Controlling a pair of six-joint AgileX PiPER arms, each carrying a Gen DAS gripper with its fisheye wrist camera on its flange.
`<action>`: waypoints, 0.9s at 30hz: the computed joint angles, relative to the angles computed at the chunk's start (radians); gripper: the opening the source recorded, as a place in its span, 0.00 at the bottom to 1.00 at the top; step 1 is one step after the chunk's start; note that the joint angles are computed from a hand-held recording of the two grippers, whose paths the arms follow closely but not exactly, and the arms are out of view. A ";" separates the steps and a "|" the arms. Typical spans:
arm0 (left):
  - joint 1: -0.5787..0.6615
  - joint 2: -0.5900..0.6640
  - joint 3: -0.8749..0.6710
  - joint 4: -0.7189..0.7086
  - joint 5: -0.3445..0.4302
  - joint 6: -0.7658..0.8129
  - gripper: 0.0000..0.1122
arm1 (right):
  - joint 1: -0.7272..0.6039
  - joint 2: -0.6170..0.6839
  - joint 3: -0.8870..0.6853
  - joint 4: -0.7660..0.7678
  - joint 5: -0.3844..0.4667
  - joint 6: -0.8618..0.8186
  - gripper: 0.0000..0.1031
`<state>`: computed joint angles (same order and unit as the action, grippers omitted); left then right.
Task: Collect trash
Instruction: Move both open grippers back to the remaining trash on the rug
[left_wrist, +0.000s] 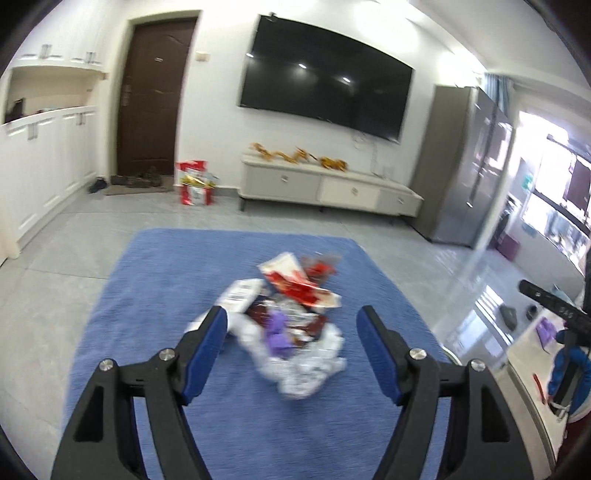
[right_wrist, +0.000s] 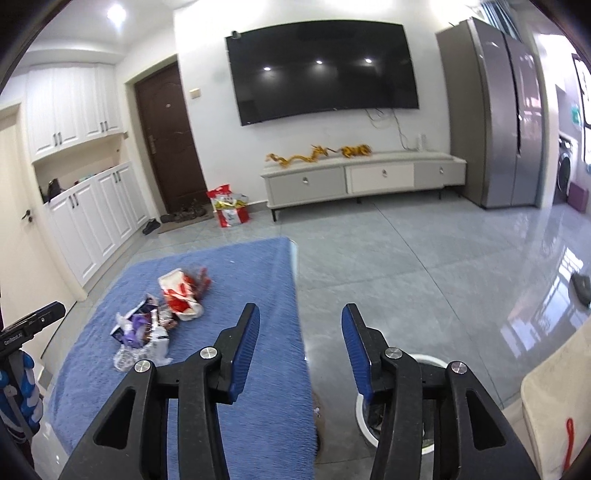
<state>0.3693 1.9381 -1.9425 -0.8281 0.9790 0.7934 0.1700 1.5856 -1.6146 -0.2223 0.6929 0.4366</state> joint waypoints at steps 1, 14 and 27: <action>0.027 0.003 0.005 -0.020 -0.004 0.016 0.64 | 0.015 0.006 -0.018 -0.010 0.010 0.005 0.45; 0.239 0.064 0.016 -0.125 -0.045 0.115 0.64 | 0.155 0.155 -0.297 -0.087 0.195 -0.004 0.46; 0.242 0.227 -0.191 -0.037 0.044 0.054 0.64 | 0.225 0.336 -0.563 -0.079 0.322 -0.054 0.48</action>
<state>0.6113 2.1650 -2.1332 -0.8648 1.0234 0.8471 0.3947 1.9218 -2.1772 -0.3011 1.0147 0.3829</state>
